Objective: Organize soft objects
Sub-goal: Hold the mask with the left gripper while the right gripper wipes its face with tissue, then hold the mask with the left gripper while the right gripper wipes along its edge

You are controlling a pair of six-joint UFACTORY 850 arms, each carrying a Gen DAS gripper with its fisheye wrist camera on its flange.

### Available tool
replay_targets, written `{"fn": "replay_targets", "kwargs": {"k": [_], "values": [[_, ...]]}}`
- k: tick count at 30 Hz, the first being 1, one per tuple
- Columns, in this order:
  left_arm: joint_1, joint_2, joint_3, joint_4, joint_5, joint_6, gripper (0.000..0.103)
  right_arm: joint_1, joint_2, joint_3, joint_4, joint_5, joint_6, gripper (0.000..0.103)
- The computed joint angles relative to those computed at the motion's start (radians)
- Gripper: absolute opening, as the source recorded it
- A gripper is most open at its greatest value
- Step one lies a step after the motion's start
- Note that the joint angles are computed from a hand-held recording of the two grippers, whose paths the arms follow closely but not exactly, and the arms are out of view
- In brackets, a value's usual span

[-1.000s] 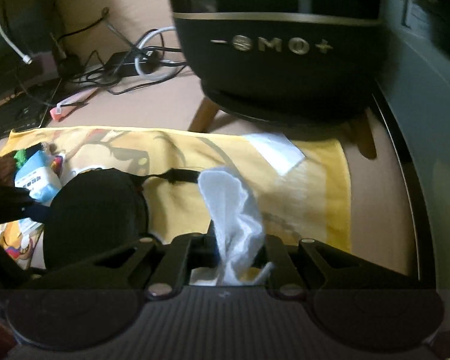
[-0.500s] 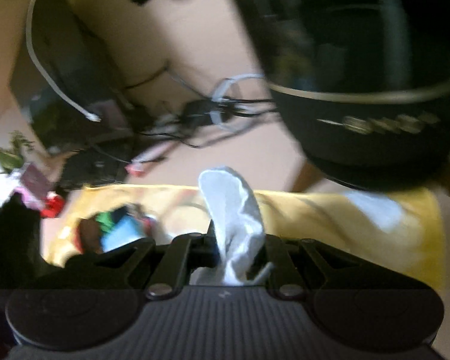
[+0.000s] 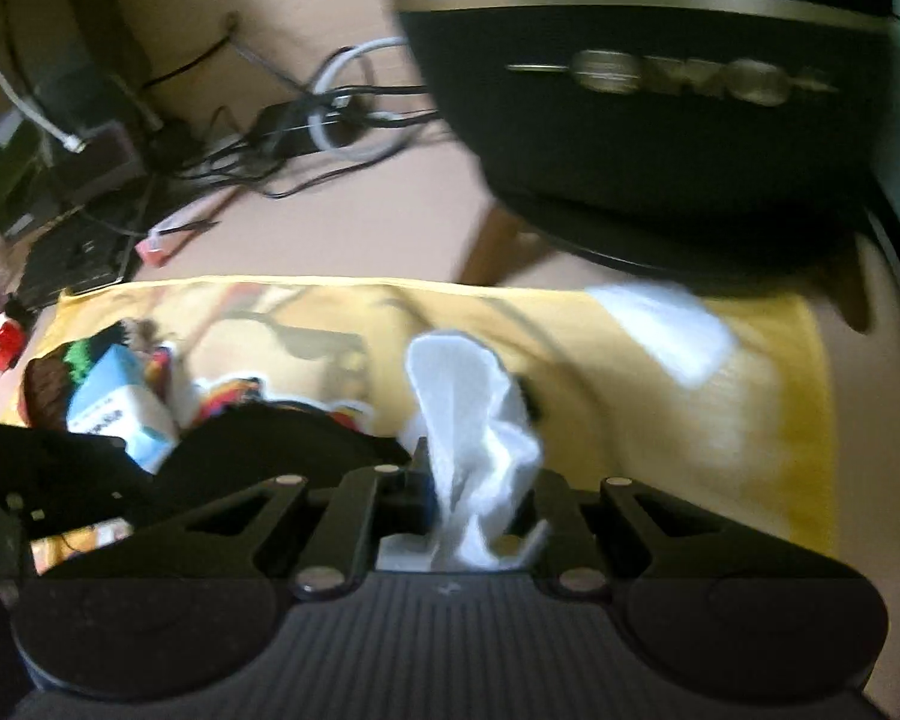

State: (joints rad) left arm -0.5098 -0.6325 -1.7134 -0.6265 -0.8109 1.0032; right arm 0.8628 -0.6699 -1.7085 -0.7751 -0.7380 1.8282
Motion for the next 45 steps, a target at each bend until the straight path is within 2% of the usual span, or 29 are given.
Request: {"fn": "replay_targets", "kwargs": {"k": [4,7,10,13,15,18,21,28,30,31,36,39,42,43,44,45], "values": [[0.010,-0.026,-0.044,-0.031,-0.046,-0.032,0.069,0.039,0.048,0.056,0.004,-0.031,0.002,0.013],[0.022,-0.057,-0.089,-0.061,-0.087,-0.071,0.073,0.070,0.064,0.066,-0.002,-0.002,0.003,0.015],[0.042,-0.092,-0.134,-0.097,-0.163,-0.153,0.081,0.092,0.061,0.051,-0.023,0.102,-0.034,0.015],[0.060,-0.104,-0.153,-0.125,-0.204,-0.207,0.083,0.106,0.030,-0.006,-0.014,0.180,-0.144,0.015],[0.066,-0.100,-0.153,-0.130,-0.202,-0.223,0.085,0.104,0.004,-0.048,0.034,0.226,-0.260,0.015],[0.074,-0.094,-0.148,-0.137,-0.196,-0.224,0.093,0.086,-0.019,-0.076,0.199,0.298,-0.457,0.015],[0.078,-0.085,-0.135,-0.128,-0.192,-0.235,0.093,0.068,-0.016,-0.061,0.323,0.311,-0.525,0.015],[0.067,-0.054,-0.082,-0.078,-0.139,-0.220,0.093,0.069,0.030,-0.007,0.270,0.180,-0.384,0.018],[0.061,-0.047,-0.073,-0.056,-0.115,-0.221,0.093,0.078,0.043,0.003,0.226,0.118,-0.349,0.018],[0.059,-0.046,-0.071,-0.046,-0.111,-0.222,0.093,0.083,0.045,0.002,0.204,0.073,-0.334,0.019],[0.052,-0.049,-0.073,-0.030,-0.124,-0.215,0.093,0.124,-0.009,-0.080,0.101,-0.253,-0.337,0.035],[0.051,-0.053,-0.078,-0.030,-0.137,-0.207,0.094,0.146,-0.031,-0.096,0.044,-0.369,-0.372,0.046],[0.053,-0.057,-0.084,-0.029,-0.149,-0.205,0.094,0.154,-0.042,-0.123,0.021,-0.398,-0.405,0.054],[0.055,-0.059,-0.087,-0.030,-0.154,-0.208,0.094,0.154,-0.030,-0.113,0.017,-0.374,-0.388,0.055],[0.056,-0.062,-0.089,-0.031,-0.156,-0.213,0.094,0.151,-0.004,-0.084,0.015,-0.320,-0.354,0.061],[0.058,-0.064,-0.092,-0.034,-0.159,-0.219,0.094,0.142,0.038,-0.025,0.007,-0.224,-0.287,0.067]]}}
